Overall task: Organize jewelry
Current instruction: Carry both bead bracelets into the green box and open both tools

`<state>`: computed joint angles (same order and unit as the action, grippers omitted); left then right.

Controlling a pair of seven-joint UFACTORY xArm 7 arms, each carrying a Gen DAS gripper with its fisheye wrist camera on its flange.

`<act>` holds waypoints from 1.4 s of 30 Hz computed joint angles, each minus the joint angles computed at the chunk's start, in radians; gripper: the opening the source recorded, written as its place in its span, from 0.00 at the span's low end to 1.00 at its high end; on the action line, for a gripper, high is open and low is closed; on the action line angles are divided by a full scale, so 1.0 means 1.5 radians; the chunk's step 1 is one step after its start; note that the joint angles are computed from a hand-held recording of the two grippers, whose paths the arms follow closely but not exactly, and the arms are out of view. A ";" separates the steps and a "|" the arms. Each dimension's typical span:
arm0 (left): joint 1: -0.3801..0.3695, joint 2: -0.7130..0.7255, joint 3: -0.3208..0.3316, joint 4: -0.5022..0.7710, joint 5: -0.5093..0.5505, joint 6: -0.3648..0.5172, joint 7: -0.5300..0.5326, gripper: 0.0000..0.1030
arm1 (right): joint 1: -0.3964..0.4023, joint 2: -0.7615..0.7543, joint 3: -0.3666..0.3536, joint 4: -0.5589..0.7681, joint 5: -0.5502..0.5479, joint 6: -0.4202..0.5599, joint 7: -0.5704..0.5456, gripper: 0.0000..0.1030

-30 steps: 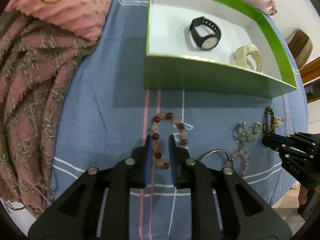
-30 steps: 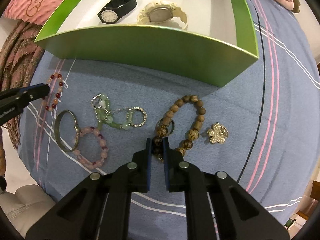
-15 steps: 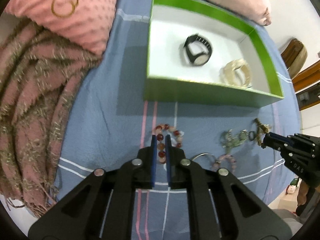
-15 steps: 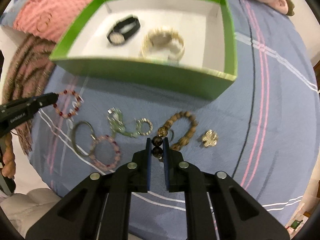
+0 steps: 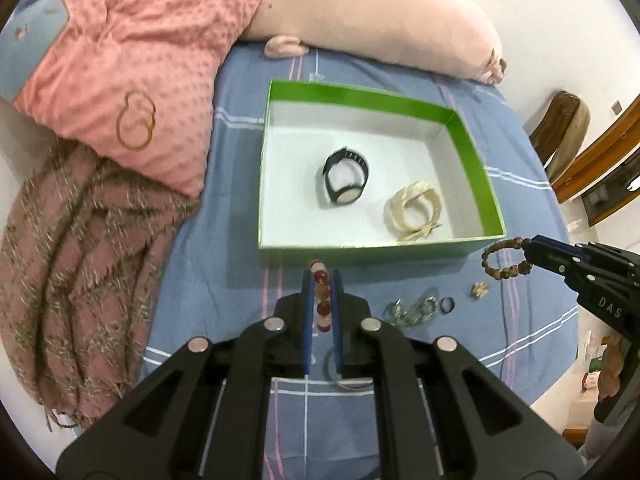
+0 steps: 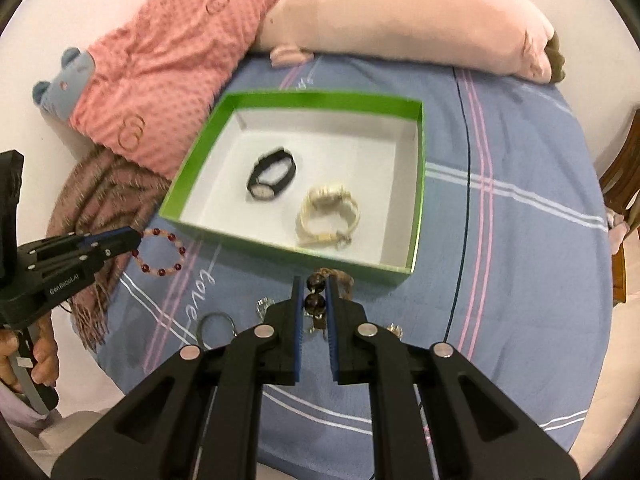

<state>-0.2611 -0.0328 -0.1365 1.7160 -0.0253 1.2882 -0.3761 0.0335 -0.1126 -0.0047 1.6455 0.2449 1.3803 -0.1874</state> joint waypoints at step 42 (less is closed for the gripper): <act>-0.019 0.276 0.032 0.275 0.001 0.062 0.012 0.08 | 0.003 0.349 0.035 0.316 -0.070 -0.005 0.065 0.11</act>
<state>-0.2903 0.3815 -0.0885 2.1287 -0.0242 1.3808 -0.3583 0.0378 0.4107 0.0478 2.1201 0.1398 1.3728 -0.0900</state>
